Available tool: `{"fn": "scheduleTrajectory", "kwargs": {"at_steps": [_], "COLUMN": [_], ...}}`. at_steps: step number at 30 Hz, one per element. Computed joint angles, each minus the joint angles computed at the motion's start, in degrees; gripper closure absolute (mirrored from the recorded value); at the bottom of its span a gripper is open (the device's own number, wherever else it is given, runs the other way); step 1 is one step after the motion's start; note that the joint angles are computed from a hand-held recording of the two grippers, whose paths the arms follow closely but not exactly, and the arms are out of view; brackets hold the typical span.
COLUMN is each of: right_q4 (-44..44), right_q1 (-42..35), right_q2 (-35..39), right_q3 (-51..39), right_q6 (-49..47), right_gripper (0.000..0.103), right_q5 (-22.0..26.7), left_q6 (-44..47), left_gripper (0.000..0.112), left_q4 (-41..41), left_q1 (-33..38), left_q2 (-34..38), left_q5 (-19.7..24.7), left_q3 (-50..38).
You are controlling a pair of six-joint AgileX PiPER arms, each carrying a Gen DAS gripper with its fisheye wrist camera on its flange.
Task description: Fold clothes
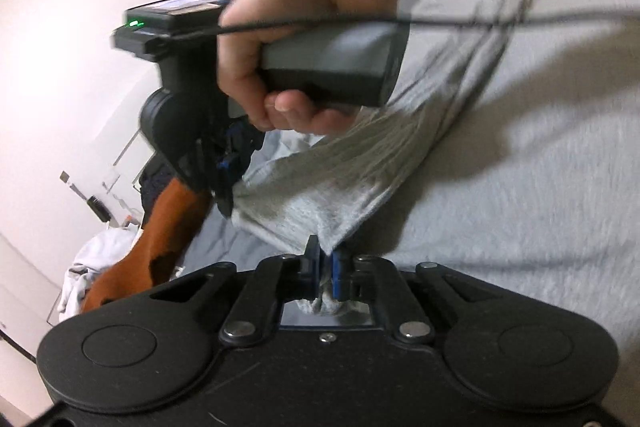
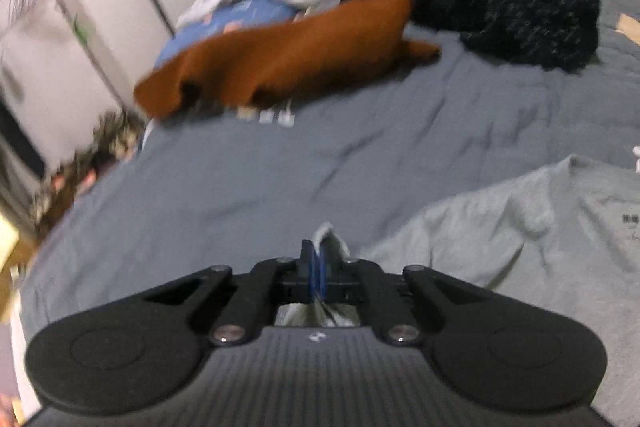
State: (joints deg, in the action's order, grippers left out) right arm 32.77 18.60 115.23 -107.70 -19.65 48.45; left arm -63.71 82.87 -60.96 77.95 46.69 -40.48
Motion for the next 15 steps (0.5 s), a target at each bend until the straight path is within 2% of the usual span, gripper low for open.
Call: {"fn": "scheduleTrajectory", "kwargs": {"at_steps": [2, 5, 6, 7, 8, 10, 13, 15], "right_q4": [-0.7, -2.7, -5.3, -7.5, -7.9, -4.9, -2.0, -1.2], "right_q1": [0.1, 0.4, 1.2, 2.1, 2.3, 1.1, -0.6, -1.1], "right_q2": [0.7, 5.6, 6.1, 5.4, 5.2, 6.0, 4.9, 2.1], "right_q3": [-1.1, -8.0, -8.6, -6.9, -6.2, -8.6, -9.6, -5.6], "right_q6": [2.2, 1.8, 2.0, 1.7, 0.8, -0.8, -4.8, -10.4], "right_gripper": [0.102, 0.101, 0.100, 0.099, 0.098, 0.098, 0.088, 0.068], "right_q5": [-2.4, 3.2, 2.8, 0.1, -1.0, 2.5, 7.5, 6.2], "left_q6": [0.4, 1.1, 1.1, 1.1, 1.2, 0.4, -1.8, -3.7], "left_gripper": [0.107, 0.105, 0.104, 0.103, 0.096, 0.092, 0.090, 0.081], "left_q4": [-0.2, -2.5, -1.7, -1.3, -1.4, -0.6, 1.2, 2.7], "left_q1": [-0.8, -0.8, -1.7, -2.5, -3.1, -3.1, -2.9, -3.4], "left_q2": [-1.0, -0.5, 0.0, 0.5, 0.9, 1.3, 1.4, 1.3], "left_q5": [0.9, 1.3, 2.5, 3.6, 4.6, 4.9, 5.0, 5.4], "left_q3": [-0.1, -1.1, -0.8, -0.6, -0.5, -0.2, 0.2, 0.5]}}
